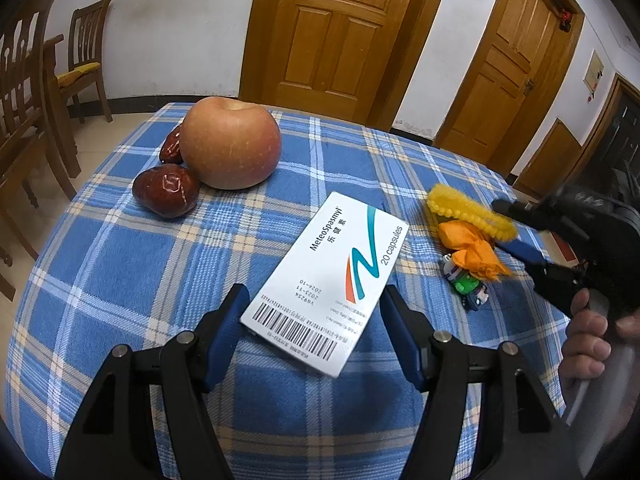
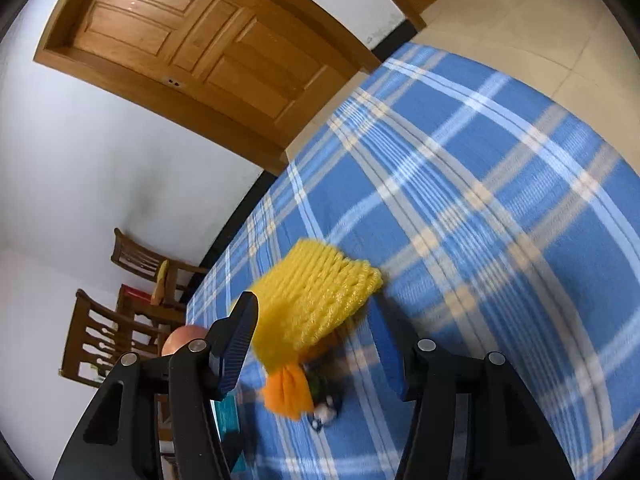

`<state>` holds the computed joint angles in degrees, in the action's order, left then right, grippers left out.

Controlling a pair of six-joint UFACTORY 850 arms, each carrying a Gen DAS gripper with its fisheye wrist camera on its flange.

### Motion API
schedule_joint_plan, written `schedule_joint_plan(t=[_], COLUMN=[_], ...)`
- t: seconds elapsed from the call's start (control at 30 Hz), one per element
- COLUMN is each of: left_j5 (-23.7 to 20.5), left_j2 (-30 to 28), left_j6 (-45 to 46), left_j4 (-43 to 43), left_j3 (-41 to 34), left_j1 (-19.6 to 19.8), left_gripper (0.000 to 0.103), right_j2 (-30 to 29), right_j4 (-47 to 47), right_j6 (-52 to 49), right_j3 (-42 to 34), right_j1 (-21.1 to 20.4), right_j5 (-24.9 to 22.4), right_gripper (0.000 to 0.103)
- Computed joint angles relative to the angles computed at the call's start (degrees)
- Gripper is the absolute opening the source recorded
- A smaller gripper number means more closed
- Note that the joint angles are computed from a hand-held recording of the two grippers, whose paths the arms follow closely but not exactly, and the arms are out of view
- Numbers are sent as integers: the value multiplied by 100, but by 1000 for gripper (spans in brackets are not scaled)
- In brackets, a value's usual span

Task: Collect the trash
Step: 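Grasp the yellow foam net with the right tool while the left tool holds the box, then carry the medicine box and yellow foam net over the red bin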

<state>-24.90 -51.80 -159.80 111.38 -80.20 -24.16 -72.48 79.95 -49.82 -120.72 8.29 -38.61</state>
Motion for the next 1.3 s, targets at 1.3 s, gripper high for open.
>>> schedule_joint_plan(t=[1.3], left_j5=[326], left_j2=[44], left_j6=[366], left_j4=[217], left_j3=[-568], left_j1=[-630], left_gripper=[67], right_j2=[2557], right_j4=[3388], right_j6=[-4937], right_j3=[3870], right_j1=[-1311], right_j5=[78], right_gripper=[10])
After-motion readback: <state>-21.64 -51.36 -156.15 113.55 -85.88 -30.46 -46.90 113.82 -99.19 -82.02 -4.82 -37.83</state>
